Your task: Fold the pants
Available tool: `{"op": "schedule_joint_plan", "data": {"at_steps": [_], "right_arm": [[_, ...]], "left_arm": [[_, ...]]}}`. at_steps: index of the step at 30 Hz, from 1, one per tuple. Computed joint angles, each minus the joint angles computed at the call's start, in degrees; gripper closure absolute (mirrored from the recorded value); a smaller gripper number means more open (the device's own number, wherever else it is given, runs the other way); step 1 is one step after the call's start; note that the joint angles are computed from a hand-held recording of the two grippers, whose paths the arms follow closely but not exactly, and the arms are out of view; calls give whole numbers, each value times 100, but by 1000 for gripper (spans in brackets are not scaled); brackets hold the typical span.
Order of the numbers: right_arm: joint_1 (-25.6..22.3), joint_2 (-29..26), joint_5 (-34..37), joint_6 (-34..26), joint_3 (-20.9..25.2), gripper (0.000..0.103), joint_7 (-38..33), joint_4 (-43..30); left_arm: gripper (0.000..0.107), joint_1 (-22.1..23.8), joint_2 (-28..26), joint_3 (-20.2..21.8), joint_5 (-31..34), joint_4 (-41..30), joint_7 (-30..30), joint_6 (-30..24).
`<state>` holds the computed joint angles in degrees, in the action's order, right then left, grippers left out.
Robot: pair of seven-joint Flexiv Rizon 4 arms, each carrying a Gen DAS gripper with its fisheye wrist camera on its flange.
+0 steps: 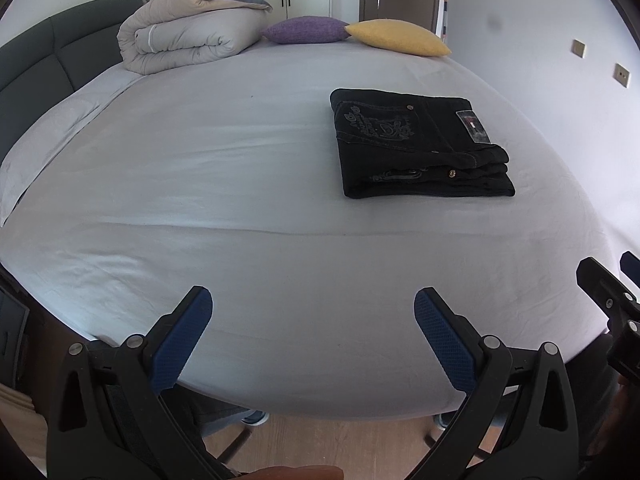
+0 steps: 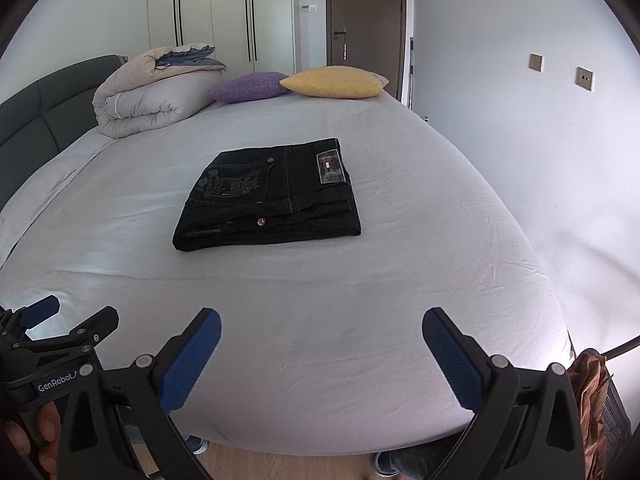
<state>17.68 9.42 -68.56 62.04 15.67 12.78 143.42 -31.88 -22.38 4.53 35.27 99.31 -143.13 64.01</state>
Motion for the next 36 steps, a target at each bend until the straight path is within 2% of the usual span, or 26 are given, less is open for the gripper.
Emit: {"op": "schedule_joint_plan", "data": {"at_steps": [18,36], "right_arm": [[41,65,81,-64,58,0,-17,-10],[54,60,88,-73,63,0,-4,-12]], "left_arm": [[4,-32,163,-62,185,97,-258,-52],[4,24,192,-137,155,119,-201,-48]]}}
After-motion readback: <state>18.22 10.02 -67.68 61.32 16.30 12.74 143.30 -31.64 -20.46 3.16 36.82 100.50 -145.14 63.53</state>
